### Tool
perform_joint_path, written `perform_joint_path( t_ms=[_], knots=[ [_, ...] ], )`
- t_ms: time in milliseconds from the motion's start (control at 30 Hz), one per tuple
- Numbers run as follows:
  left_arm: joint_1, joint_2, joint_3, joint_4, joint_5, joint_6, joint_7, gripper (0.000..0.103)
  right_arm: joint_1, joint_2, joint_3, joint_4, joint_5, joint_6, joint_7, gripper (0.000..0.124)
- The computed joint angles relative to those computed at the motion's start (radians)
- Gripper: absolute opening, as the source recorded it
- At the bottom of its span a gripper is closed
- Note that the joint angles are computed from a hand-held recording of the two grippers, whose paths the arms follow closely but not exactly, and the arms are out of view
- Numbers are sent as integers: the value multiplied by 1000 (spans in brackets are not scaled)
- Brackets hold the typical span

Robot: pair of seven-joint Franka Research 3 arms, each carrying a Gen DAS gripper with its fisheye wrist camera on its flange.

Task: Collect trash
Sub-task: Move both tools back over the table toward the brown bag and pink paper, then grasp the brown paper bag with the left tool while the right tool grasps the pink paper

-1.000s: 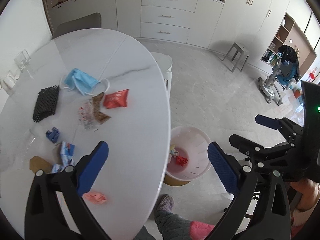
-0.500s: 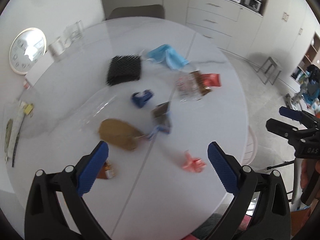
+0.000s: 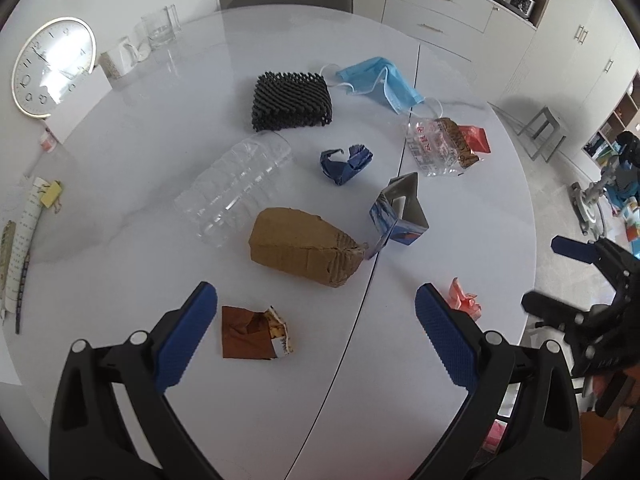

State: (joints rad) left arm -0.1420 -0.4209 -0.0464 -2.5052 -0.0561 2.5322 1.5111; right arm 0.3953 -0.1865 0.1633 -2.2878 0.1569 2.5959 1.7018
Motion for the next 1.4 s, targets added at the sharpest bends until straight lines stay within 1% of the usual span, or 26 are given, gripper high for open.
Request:
perform_joint_path(
  t_ms=[100,167,233,300,433,533,633,733,833,867,900,967,1000,1033,1100,1133,1167,1200,1267,1300,1333,1400],
  knots=[
    [-4,49,9,10,-18,20,20,95,15,15,1,-15,26,37,-24,100],
    [8,86,0,20,-6,31,16,95,24,36,0,-14,42,47,-48,100],
    [21,138,-6,48,-9,19,-4,95,27,57,8,-11,20,60,-48,100],
    [32,177,-9,71,-27,9,-27,95,28,84,14,3,-17,54,-36,96],
    [53,227,-14,118,-85,-29,-80,95,37,110,13,18,-48,41,-28,96],
    [72,233,-29,144,-87,-64,-169,95,43,113,8,21,-48,41,-36,96],
    [80,252,-33,187,-127,-109,-264,95,45,117,1,26,-23,46,-62,96],
    [88,298,-36,237,-173,-136,-361,95,43,128,-3,35,-18,46,-89,96],
    [99,363,-48,303,-161,-193,-456,95,40,144,-8,49,-19,41,-129,96],
    [103,389,-51,329,-158,-222,-495,93,41,146,-9,51,-5,41,-155,93],
    [107,398,-54,337,-156,-233,-517,91,42,147,-10,52,7,40,-177,91],
    [115,425,-58,360,-180,-261,-565,80,41,152,-14,56,35,34,-222,90],
    [118,435,-60,369,-187,-270,-589,79,41,152,-15,55,47,35,-239,90],
    [120,444,-62,377,-181,-278,-610,78,40,153,-15,53,56,36,-252,90],
    [118,469,-70,406,-128,-308,-654,73,37,154,-18,53,79,34,-276,88],
    [118,475,-74,411,-119,-308,-647,59,36,154,-20,52,99,35,-295,88],
    [118,482,-78,416,-119,-307,-636,53,35,152,-21,50,114,37,-309,87],
    [118,485,-81,417,-118,-307,-628,52,33,152,-24,49,134,37,-328,86],
    [115,482,-85,408,-101,-289,-636,47,30,152,-25,49,156,34,-347,86],
    [114,480,-86,402,-99,-281,-632,45,29,152,-25,49,165,34,-354,84],
    [114,478,-87,397,-100,-275,-621,41,28,154,-26,51,176,29,-365,83],
    [114,467,-89,382,-103,-262,-596,39,27,161,-26,59,185,7,-380,80]
  ],
)
